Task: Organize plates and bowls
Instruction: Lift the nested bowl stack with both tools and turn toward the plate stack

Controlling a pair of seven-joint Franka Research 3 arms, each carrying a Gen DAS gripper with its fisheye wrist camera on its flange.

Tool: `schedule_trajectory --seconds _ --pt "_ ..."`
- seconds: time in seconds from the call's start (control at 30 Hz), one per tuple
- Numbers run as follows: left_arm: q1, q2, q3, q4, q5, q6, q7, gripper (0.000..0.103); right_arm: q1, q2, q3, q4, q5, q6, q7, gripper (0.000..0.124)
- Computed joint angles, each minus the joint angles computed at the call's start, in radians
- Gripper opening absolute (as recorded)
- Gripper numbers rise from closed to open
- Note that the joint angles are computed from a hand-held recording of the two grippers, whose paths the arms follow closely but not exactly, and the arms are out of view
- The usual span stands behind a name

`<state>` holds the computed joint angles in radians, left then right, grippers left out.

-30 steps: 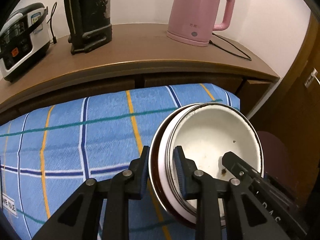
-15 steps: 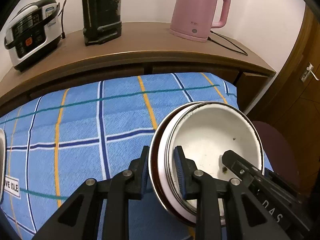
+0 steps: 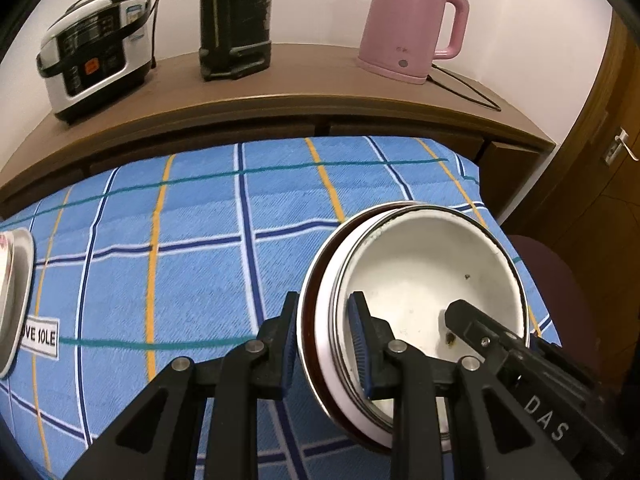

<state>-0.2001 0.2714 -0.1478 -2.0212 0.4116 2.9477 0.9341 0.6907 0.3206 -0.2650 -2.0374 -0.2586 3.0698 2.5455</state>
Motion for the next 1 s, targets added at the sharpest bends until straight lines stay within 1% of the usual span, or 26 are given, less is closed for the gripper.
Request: schedule_trajectory --seconds 0.1,0.23,0.37,0.47,0.63,0.7,0.87,1.0 --pt "0.000 -0.022 0.007 -0.030 0.006 0.009 -0.012 0.027 0.006 -0.006 0.005 -0.006 -0.001 -0.003 -0.002 0.027" --pt "0.007 -0.056 0.013 -0.075 0.014 0.023 -0.035 0.027 0.034 -0.013 -0.009 -0.009 -0.035 -0.013 0.022 0.027" --pt "-0.002 -0.092 0.044 -0.119 0.079 0.040 -0.101 0.027 0.045 -0.015 -0.003 -0.006 -0.069 -0.016 0.042 0.027" --pt "0.016 -0.113 0.040 -0.149 0.090 0.048 -0.119 0.027 0.026 -0.009 0.033 0.005 -0.066 -0.021 0.029 0.027" --pt "0.032 -0.150 0.053 -0.193 0.150 0.058 -0.181 0.027 0.036 0.004 0.048 0.022 -0.070 -0.024 0.027 0.027" --pt "0.047 -0.162 0.047 -0.207 0.150 0.063 -0.185 0.027 0.034 0.010 0.061 0.028 -0.060 -0.022 0.018 0.027" --pt "0.075 -0.188 0.041 -0.237 0.159 0.073 -0.191 0.027 0.071 0.021 0.042 0.049 -0.077 -0.036 0.033 0.027" --pt "0.094 -0.212 0.040 -0.263 0.173 0.077 -0.207 0.027 0.073 0.029 0.058 0.069 -0.084 -0.052 0.029 0.027"
